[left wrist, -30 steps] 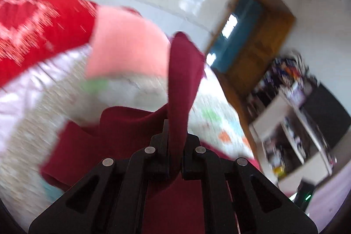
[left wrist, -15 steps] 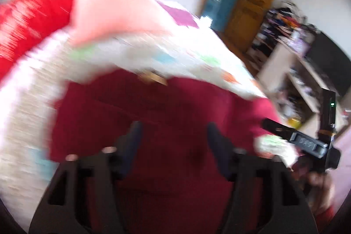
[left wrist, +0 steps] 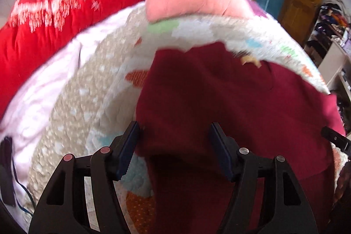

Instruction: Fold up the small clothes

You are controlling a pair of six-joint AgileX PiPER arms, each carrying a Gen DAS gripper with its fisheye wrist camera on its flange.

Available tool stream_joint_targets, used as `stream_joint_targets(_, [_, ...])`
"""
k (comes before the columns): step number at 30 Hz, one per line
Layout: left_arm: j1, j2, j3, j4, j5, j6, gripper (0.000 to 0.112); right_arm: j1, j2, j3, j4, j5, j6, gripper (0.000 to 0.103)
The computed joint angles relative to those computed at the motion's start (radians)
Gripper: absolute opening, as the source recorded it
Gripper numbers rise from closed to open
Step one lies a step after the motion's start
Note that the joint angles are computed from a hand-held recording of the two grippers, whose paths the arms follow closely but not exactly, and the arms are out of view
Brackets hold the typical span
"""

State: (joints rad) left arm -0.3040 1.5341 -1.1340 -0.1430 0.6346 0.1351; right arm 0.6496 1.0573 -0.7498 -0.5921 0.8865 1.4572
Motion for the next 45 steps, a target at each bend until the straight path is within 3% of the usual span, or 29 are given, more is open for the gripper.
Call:
stream_joint_targets(1, [0.006, 0.009, 0.002, -0.002, 0.009, -0.006, 0.066, 0.021, 0.029, -0.006, -0.027, 0.029, -0.005, 0.078])
stream_joint_targets(3, [0.021, 0.013, 0.025, -0.032, -0.010, 0.010, 0.066, 0.088, 0.077, -0.031, -0.072, 0.106, -0.028, 0.054])
stream_joint_targets(4, [0.019, 0.007, 0.037, -0.033, -0.019, 0.005, 0.066, 0.116, 0.074, -0.027, -0.097, 0.116, -0.034, 0.048])
stream_joint_targets(5, [0.016, 0.002, 0.045, -0.026, -0.027, -0.006, 0.066, 0.150, 0.076, -0.034, -0.118, 0.150, -0.041, 0.023])
stream_joint_targets(6, [0.010, -0.001, 0.048, -0.013, -0.029, -0.022, 0.066, 0.165, 0.078, -0.039, -0.126, 0.169, -0.056, 0.013])
stream_joint_targets(7, [0.004, -0.005, 0.050, -0.001, -0.028, -0.038, 0.066, 0.180, 0.082, -0.047, -0.140, 0.202, -0.069, 0.012])
stream_joint_targets(10, [0.009, 0.002, 0.036, -0.010, -0.019, -0.048, 0.066, 0.161, 0.030, -0.050, -0.128, 0.189, -0.136, 0.005])
stream_joint_targets(13, [0.018, 0.012, 0.021, -0.026, -0.006, -0.050, 0.066, 0.161, -0.011, -0.078, -0.144, 0.196, -0.171, 0.006])
stream_joint_targets(16, [0.018, 0.018, 0.026, -0.027, -0.019, -0.045, 0.066, 0.091, -0.043, -0.078, -0.061, 0.114, -0.259, 0.010])
stream_joint_targets(20, [0.021, 0.026, 0.032, -0.033, -0.031, -0.045, 0.067, 0.010, -0.057, -0.033, 0.053, -0.006, -0.359, 0.051])
stream_joint_targets(23, [0.025, 0.031, 0.036, -0.044, -0.040, -0.043, 0.069, 0.005, -0.006, -0.012, 0.046, -0.045, -0.381, 0.053])
stream_joint_targets(25, [0.032, 0.035, 0.042, -0.062, -0.048, -0.034, 0.071, 0.011, 0.040, -0.010, 0.030, -0.053, -0.403, 0.042])
stream_joint_targets(27, [0.047, 0.036, 0.045, -0.100, -0.048, -0.008, 0.071, 0.089, 0.058, -0.020, -0.057, 0.010, -0.359, 0.005])
stream_joint_targets(34, [0.070, 0.012, 0.033, -0.175, -0.054, -0.043, 0.071, 0.202, 0.035, -0.124, -0.277, 0.272, -0.304, 0.000])
stream_joint_targets(35, [0.064, 0.023, 0.025, -0.168, -0.049, -0.058, 0.071, 0.151, 0.020, -0.131, -0.266, 0.255, -0.311, 0.000])
stream_joint_targets(37, [0.045, 0.053, 0.009, -0.123, -0.038, -0.106, 0.071, 0.017, -0.010, -0.123, -0.176, 0.143, -0.359, 0.000])
stream_joint_targets(40, [0.013, 0.060, 0.023, -0.029, -0.070, -0.171, 0.071, -0.038, 0.041, -0.120, -0.173, 0.136, -0.377, 0.000])
stream_joint_targets(42, [0.020, 0.059, 0.024, -0.046, -0.071, -0.152, 0.071, -0.092, -0.002, -0.100, -0.066, 0.029, -0.463, 0.000])
stream_joint_targets(43, [0.025, 0.063, 0.022, -0.059, -0.069, -0.140, 0.071, -0.116, -0.043, -0.087, 0.025, -0.049, -0.538, 0.004])
stream_joint_targets(44, [0.029, 0.066, 0.022, -0.067, -0.070, -0.134, 0.072, -0.129, -0.054, -0.080, 0.076, -0.087, -0.590, 0.023])
stream_joint_targets(45, [0.029, 0.067, 0.022, -0.068, -0.071, -0.135, 0.072, -0.120, -0.040, -0.092, 0.125, -0.090, -0.652, 0.053])
